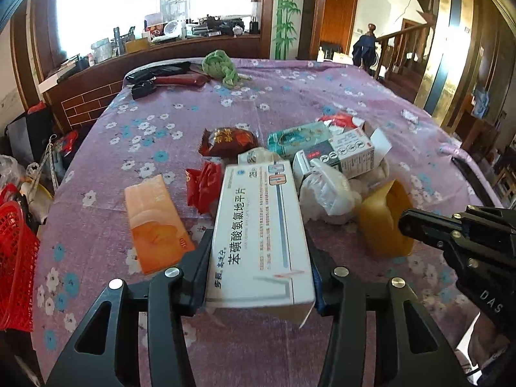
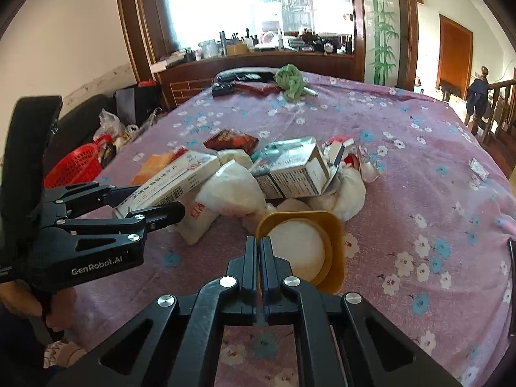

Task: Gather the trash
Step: 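Grasp the white medicine box with the left gripper while the right grasps the yellow cup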

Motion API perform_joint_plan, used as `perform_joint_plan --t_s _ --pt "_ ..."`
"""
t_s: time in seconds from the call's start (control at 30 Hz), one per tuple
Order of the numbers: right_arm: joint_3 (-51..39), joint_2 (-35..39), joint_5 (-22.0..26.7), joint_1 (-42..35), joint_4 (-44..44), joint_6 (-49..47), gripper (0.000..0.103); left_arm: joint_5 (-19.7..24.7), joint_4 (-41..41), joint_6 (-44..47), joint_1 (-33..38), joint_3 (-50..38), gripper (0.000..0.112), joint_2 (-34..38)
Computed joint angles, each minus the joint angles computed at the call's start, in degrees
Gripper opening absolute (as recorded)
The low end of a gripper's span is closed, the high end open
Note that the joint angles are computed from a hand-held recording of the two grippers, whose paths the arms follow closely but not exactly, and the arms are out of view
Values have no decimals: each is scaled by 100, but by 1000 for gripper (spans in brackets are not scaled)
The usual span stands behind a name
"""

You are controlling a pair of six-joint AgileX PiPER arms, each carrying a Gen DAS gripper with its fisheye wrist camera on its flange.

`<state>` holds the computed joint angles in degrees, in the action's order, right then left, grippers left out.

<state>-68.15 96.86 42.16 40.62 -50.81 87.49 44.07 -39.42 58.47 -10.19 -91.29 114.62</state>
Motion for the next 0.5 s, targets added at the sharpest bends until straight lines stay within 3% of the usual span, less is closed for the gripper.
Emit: perform_joint_plan --t_s 0.23,0.33,0.4,0.43,0.5 --pt "-112 -120 129 168 -99 -21 1 144 -180 147 149 73 48 -150" --pt "-313 32 334 209 220 -505 5 120 -139 204 152 156 48 -179" --pt "-327 106 322 188 347 -708 35 90 -89 160 134 138 48 -138" --pt "-322 154 350 186 326 -716 62 104 -78 140 136 115 48 -107" --pt "-325 256 330 151 303 -781 67 103 -80 142 142 109 48 -71"
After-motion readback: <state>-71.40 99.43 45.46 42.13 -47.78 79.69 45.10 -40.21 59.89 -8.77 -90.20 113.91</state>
